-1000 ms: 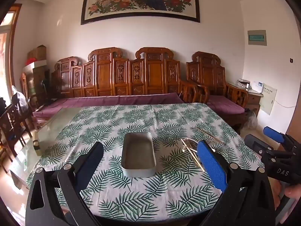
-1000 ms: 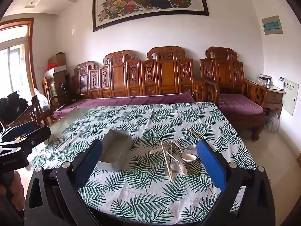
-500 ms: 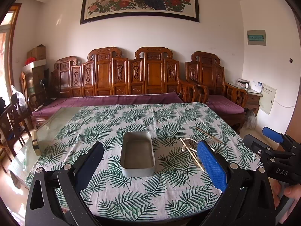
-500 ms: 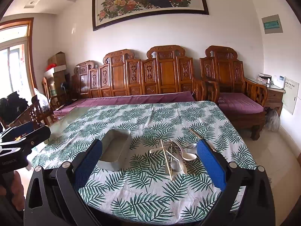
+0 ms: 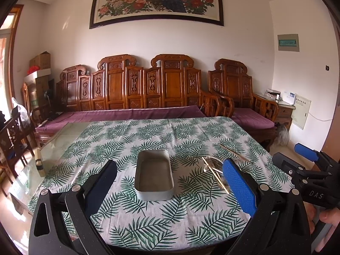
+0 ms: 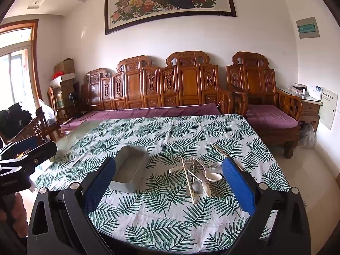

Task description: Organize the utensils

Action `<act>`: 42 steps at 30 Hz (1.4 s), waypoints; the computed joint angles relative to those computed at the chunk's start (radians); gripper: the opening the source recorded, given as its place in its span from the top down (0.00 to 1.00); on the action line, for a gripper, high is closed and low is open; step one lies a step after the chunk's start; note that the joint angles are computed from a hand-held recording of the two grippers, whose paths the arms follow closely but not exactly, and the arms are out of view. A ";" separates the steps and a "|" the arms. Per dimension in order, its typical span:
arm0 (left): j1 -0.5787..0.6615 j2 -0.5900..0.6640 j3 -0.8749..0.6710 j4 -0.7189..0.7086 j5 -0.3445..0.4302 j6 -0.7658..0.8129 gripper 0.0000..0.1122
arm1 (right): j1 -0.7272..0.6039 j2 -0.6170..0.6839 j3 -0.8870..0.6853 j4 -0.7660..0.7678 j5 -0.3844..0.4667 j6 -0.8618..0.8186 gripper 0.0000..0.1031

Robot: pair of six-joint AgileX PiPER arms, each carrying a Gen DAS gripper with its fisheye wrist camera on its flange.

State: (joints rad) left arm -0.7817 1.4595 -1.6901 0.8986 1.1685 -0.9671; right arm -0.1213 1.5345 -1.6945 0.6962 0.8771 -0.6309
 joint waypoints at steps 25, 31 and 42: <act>-0.008 0.005 -0.001 0.007 0.000 -0.006 0.14 | 0.001 0.000 0.003 0.004 -0.002 -0.006 0.03; -0.009 0.005 0.000 0.008 -0.001 -0.007 0.14 | 0.005 -0.002 0.002 0.000 -0.004 0.003 0.03; -0.014 0.020 -0.011 -0.001 0.001 -0.004 0.14 | -0.008 -0.001 -0.008 0.004 0.014 0.004 0.03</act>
State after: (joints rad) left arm -0.7955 1.4798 -1.7014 0.8977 1.1697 -0.9714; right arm -0.1288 1.5332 -1.7027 0.6998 0.8909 -0.6271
